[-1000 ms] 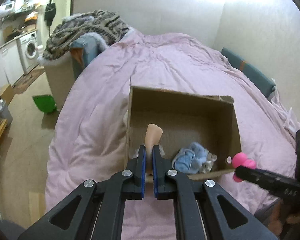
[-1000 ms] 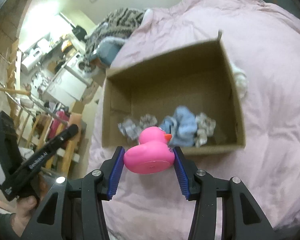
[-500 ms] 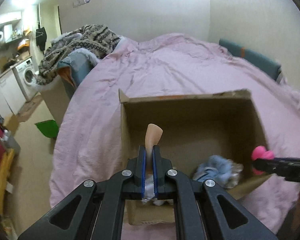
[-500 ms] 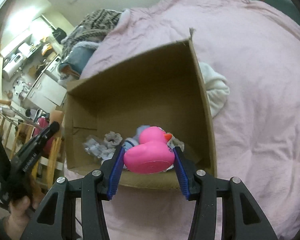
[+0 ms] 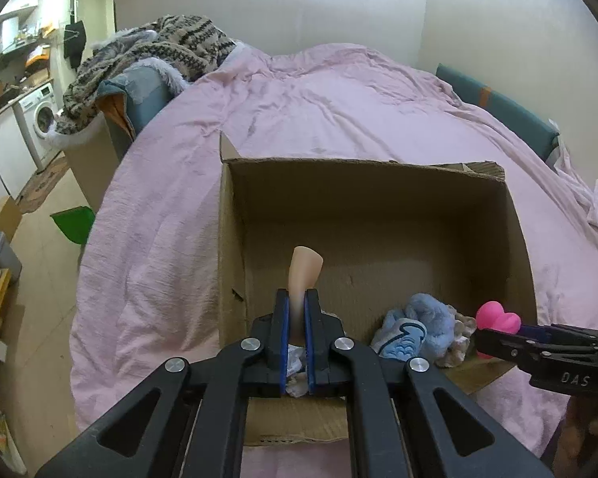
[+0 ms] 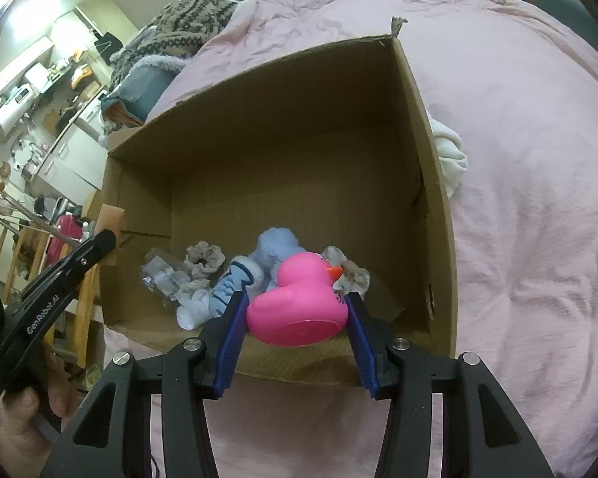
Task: Organize soft objects
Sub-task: 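Carry the pink duck and beige sponge over the box with both grippers, then open both grippers to drop the duck and sponge into the box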
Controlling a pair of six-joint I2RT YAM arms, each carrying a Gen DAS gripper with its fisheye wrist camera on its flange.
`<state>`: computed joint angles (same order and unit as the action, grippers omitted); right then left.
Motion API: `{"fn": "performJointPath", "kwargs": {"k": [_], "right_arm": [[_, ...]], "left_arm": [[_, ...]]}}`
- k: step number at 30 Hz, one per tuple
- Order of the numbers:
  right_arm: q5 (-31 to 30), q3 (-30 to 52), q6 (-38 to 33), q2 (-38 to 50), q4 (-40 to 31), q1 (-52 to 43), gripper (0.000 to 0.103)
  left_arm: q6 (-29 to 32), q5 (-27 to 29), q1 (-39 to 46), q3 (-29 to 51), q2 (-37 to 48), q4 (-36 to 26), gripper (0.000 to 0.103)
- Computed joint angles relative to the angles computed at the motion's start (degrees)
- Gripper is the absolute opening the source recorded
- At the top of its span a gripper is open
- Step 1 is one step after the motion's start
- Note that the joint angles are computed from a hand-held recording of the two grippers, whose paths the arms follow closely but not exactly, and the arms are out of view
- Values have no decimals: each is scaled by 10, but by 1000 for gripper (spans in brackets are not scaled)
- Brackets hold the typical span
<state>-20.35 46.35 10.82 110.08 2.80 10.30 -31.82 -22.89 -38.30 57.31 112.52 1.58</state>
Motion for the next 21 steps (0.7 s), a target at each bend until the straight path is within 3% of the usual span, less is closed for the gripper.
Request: {"fn": "performJointPath", "kwargs": {"k": [21], "right_arm": [[12, 22, 9, 22, -19, 4, 52]], "left_arm": [[2, 9, -4, 2, 11, 5, 7]]}}
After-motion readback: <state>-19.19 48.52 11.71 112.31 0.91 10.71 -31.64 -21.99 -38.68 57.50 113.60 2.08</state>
